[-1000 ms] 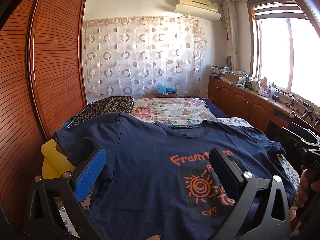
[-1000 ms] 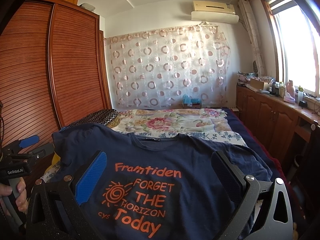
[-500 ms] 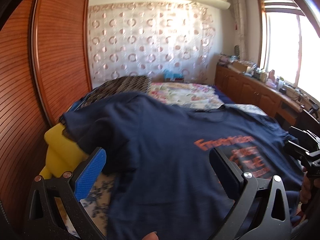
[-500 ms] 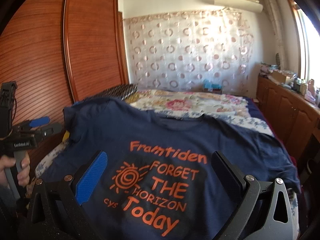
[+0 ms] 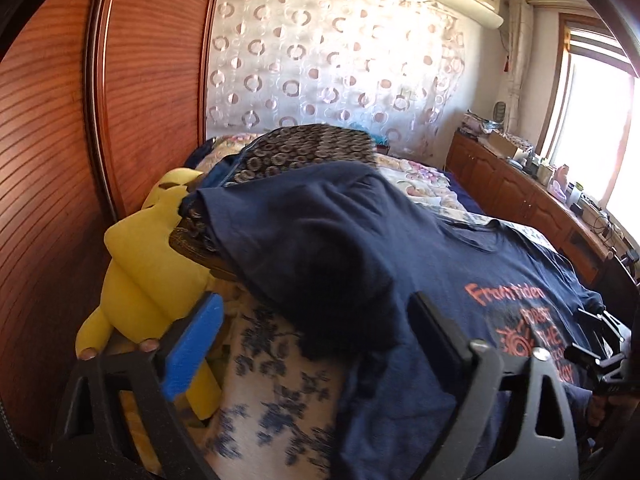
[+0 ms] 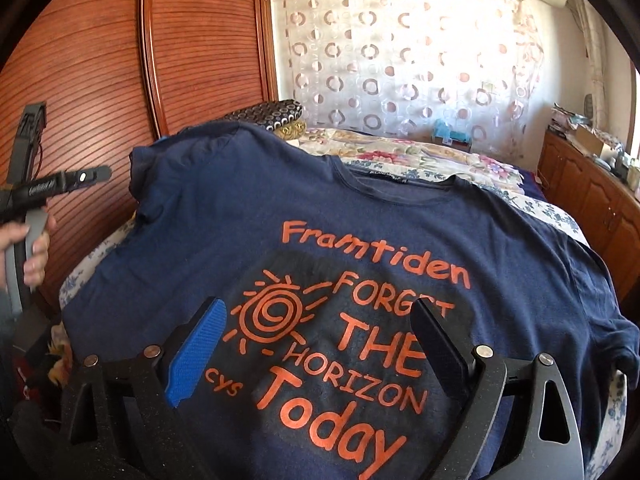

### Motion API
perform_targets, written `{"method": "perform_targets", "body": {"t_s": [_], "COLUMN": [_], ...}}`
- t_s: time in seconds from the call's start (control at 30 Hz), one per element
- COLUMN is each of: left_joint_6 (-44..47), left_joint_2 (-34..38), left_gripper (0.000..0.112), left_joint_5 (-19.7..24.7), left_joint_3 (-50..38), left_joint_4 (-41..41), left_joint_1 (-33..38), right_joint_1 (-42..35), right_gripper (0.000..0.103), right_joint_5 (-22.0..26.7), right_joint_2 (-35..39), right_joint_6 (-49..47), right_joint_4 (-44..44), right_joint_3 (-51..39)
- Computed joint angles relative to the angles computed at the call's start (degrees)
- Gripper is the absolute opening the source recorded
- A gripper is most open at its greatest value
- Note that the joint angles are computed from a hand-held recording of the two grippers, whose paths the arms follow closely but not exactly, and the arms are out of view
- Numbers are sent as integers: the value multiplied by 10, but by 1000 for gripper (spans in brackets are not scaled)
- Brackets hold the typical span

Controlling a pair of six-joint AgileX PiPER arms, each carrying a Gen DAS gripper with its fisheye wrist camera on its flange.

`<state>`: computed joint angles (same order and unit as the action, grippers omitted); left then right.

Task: Fold small clothes
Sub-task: 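Move the left tool to the T-shirt's side edge and close on it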

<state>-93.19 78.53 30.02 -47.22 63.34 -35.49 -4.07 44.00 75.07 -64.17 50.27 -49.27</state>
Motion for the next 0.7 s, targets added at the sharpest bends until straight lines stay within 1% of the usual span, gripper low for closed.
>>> {"method": "perform_targets", "body": {"t_s": [0.07,0.13,0.23,0.27,0.3,0.33,0.37,0.43,0.5,0.53,0.6,0.63,0.7], "left_joint_6": [61,153,218,256,300,322,332,374,400,395,425,425,408], "left_joint_2": [4,12,31,38,49,59,73,91,104,105,106,105,100], "left_gripper": [81,76,66,62,60,60,60,59,52,49,34,32,28], "left_joint_5": [-44,-79,-85,-96,-99,-93,-84,-81,-79,-84,-93,-94,-92], "left_joint_3": [-7,-24,-50,-58,-70,-80,-93,-106,-114,-112,-110,-109,-106], "left_joint_4": [-46,-119,-163,-194,-234,-251,-256,-288,-311,-308,-337,-336,-309], "left_joint_1": [47,97,131,147,163,171,176,193,204,205,213,213,207], "right_joint_1": [-6,-7,13,20,25,24,24,28,33,29,30,30,29], "right_gripper": [94,94,94,94,94,94,94,94,94,94,94,94,94], "right_joint_5": [7,13,-10,-14,-14,-10,-2,2,0,2,0,0,-2], "right_joint_2": [-3,-1,-3,-2,2,4,5,8,12,17,20,22,25], "right_joint_6": [-7,-9,-19,-16,-16,-18,-20,-23,-27,-38,-47,-51,-57], "right_joint_4": [2,1,12,12,12,13,13,13,15,22,31,35,40], "right_joint_3": [2,-3,10,12,11,10,7,0,-7,-9,-6,-4,3]}}
